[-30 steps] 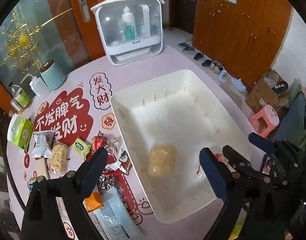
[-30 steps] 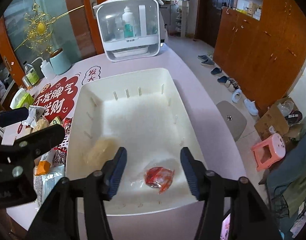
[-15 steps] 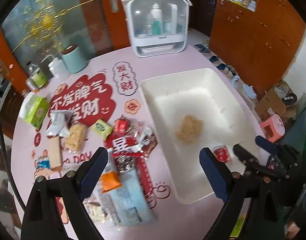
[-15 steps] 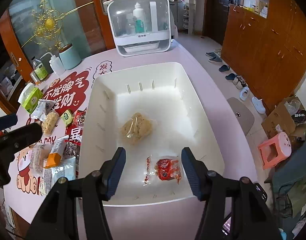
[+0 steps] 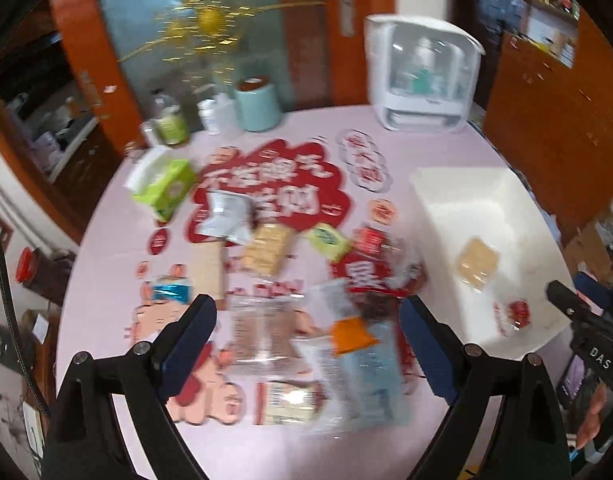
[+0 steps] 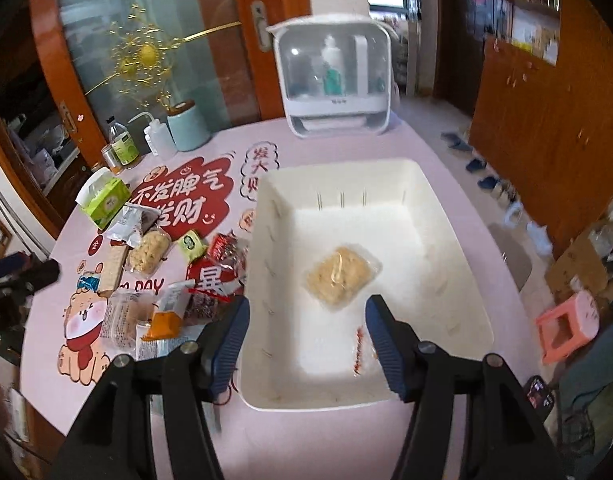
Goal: Organize snacks
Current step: 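Lift both tools out of the white tray, then reach right tool to the orange-white bar while left tool reaches the printed biscuit bag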
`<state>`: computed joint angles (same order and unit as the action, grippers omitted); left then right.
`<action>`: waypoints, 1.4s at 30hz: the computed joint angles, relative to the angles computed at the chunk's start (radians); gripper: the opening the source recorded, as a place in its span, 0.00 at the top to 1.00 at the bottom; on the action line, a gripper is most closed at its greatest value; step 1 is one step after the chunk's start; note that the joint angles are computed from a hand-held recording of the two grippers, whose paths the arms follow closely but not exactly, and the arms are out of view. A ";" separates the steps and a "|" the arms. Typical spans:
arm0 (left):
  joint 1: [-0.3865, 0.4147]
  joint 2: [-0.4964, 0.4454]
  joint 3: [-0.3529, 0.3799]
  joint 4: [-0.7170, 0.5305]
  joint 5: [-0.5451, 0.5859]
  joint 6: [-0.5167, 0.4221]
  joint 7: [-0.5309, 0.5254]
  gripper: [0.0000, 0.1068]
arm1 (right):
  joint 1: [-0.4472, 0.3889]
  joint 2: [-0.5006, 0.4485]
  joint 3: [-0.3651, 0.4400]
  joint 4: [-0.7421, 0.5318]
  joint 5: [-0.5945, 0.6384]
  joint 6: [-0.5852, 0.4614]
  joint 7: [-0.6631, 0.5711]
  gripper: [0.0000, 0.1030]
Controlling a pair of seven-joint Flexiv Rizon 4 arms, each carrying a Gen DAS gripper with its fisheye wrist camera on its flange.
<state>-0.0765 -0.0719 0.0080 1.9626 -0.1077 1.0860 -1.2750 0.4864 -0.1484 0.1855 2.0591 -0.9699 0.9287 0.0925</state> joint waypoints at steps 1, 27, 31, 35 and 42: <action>0.015 0.006 0.011 0.010 -0.023 0.014 0.029 0.14 | 0.014 -0.005 0.003 -0.017 -0.014 -0.032 0.002 0.41; 0.231 -0.187 -0.011 -0.036 -0.497 -0.085 0.665 0.14 | 0.290 -0.297 -0.021 -0.463 0.200 -0.336 -0.003 0.41; 0.226 -0.223 -0.011 -0.062 -0.474 -0.131 0.638 0.14 | 0.297 -0.322 -0.029 -0.500 0.249 -0.363 -0.077 0.41; 0.209 -0.265 -0.008 -0.094 -0.419 -0.171 0.564 0.14 | 0.271 -0.350 -0.036 -0.520 0.304 -0.308 -0.148 0.41; 0.158 -0.339 -0.004 -0.133 -0.296 -0.198 0.418 0.14 | 0.229 -0.460 -0.049 -0.629 0.415 -0.270 -0.350 0.41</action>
